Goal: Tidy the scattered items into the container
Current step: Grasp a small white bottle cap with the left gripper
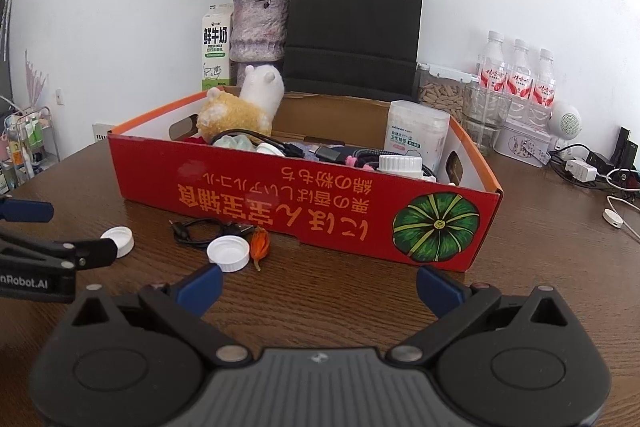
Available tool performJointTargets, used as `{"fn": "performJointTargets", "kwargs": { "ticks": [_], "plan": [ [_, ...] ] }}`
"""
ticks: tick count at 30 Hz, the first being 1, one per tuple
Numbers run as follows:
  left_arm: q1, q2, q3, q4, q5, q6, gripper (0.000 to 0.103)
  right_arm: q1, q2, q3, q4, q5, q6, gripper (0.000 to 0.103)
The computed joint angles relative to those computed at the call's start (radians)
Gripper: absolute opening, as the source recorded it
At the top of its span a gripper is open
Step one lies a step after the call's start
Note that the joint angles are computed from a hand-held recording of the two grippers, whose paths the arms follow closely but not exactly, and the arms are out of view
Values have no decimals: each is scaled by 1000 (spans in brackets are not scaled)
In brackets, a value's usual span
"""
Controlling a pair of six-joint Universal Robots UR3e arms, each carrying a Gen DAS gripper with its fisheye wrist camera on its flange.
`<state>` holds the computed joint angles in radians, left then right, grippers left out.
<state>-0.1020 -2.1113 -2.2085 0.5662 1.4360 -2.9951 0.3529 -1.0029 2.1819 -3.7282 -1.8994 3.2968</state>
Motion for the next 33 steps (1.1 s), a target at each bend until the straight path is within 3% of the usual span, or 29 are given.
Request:
{"fn": "performJointTargets", "kwargs": {
  "ticks": [4,10,15,22,29,33],
  "plan": [
    [4,9,29,-84,-33,13,61,-4,-4,0,13,8,0,103],
    [0,-6,57,-97,-68,21,41,-11,-12,-2,33,18,4,103],
    [-4,-14,75,-106,-77,18,30,-14,-12,-4,43,22,7,103],
    [1,-18,77,-89,-85,-3,29,-21,-16,-12,70,30,11,103],
    [-35,-68,166,-16,-33,-58,29,-29,-22,-23,114,40,23,103],
    [-33,-132,192,129,-29,-123,30,-41,-25,-6,91,61,29,103]
  ]
}}
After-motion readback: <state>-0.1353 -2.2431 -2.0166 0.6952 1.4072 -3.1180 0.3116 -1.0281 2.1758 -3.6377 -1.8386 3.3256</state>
